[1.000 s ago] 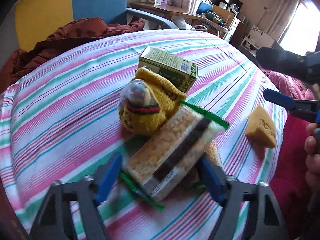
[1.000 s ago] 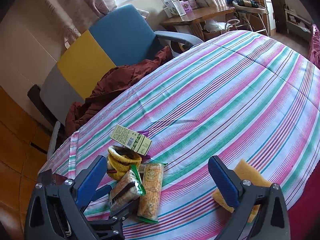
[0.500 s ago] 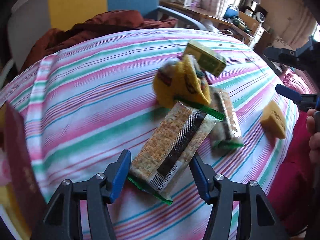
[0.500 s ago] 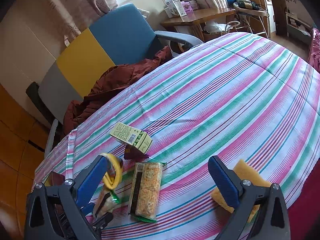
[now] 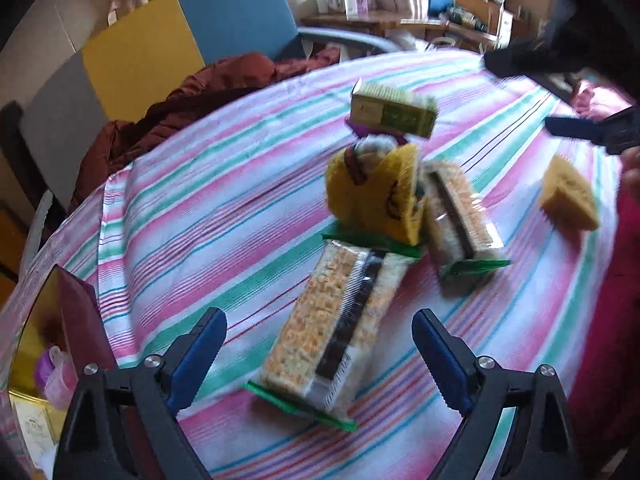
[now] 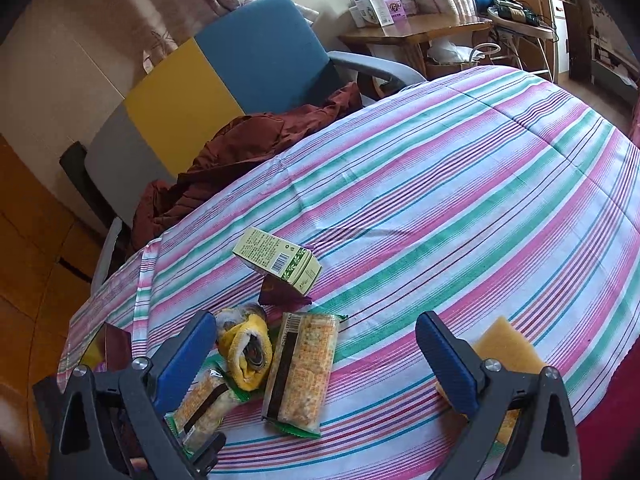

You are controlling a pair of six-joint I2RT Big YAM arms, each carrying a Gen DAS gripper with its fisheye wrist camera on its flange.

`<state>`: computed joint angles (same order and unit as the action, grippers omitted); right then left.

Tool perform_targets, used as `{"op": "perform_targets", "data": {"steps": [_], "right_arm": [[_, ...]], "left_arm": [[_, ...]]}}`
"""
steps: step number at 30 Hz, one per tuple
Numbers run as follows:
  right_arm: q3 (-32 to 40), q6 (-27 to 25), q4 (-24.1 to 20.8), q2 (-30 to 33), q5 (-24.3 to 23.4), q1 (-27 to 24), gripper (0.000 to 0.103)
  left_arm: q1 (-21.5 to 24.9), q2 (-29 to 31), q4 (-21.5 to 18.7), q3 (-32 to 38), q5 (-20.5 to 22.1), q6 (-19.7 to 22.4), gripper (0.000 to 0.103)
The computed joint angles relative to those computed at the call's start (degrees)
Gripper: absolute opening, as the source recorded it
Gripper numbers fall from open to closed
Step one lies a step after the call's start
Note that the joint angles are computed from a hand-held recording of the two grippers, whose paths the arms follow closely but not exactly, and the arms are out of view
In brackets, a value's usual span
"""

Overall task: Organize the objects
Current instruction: 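Lower the left tool around the cracker packet while the right tool approaches the yellow knit bundle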

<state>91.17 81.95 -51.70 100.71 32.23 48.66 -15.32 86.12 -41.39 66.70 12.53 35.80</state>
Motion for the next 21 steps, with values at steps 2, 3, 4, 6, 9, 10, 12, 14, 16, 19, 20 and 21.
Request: {"op": "perform_targets", "data": {"steps": [2,3,4,6,9,10,12,14,16,19,20,21], "right_arm": [[-0.40,0.59,0.15,-0.27,0.20,0.01,0.102],[-0.70,1.06,0.32,-0.46,0.34,-0.01,0.102],[-0.93,1.49,0.38,-0.61,0.45,-0.03,0.102],[-1.07,1.90,0.34,-0.64,0.13,-0.12,0.102],[0.40,1.39,-1.43,0.30,0.06,-0.15,0.101],[0.68,1.31,-1.86,0.47,-0.01,-0.17,0.101],[1.23,1.56,-2.90,0.85,-0.04,-0.23,0.101],[1.26,1.77,-3.30,0.92,-0.17,-0.24,0.101],[1.74,1.53,-3.87,1.24,-0.37,-0.27,0.101],[2.57,-0.24,-3.58,1.88,-1.19,-0.29,0.101],[3.11,-1.28,-3.66,2.26,-1.50,-0.26,0.101],[3.64,-2.19,-3.83,2.63,-1.87,-0.23,0.101]], "left_arm": [[-0.01,3.14,-1.85,2.39,-1.08,-1.62,0.093],[1.14,4.53,-3.61,3.55,1.20,-3.75,0.093],[2.05,4.97,-3.75,3.94,2.83,-5.81,0.092],[2.23,4.91,-2.49,3.44,2.57,-6.38,0.091],[2.39,4.33,-0.49,2.13,2.94,-5.80,0.092],[2.63,4.23,0.30,1.73,3.43,-6.08,0.093],[2.93,4.18,1.44,1.20,3.97,-6.40,0.095],[2.99,4.43,1.53,1.34,3.70,-7.02,0.100],[2.99,5.73,-0.10,2.94,3.16,-7.88,0.103],[2.87,6.11,-0.65,3.49,2.97,-7.99,0.103],[2.94,6.02,-0.50,3.34,3.14,-7.98,0.103],[2.92,5.94,-0.23,3.18,3.12,-7.74,0.103]]}}
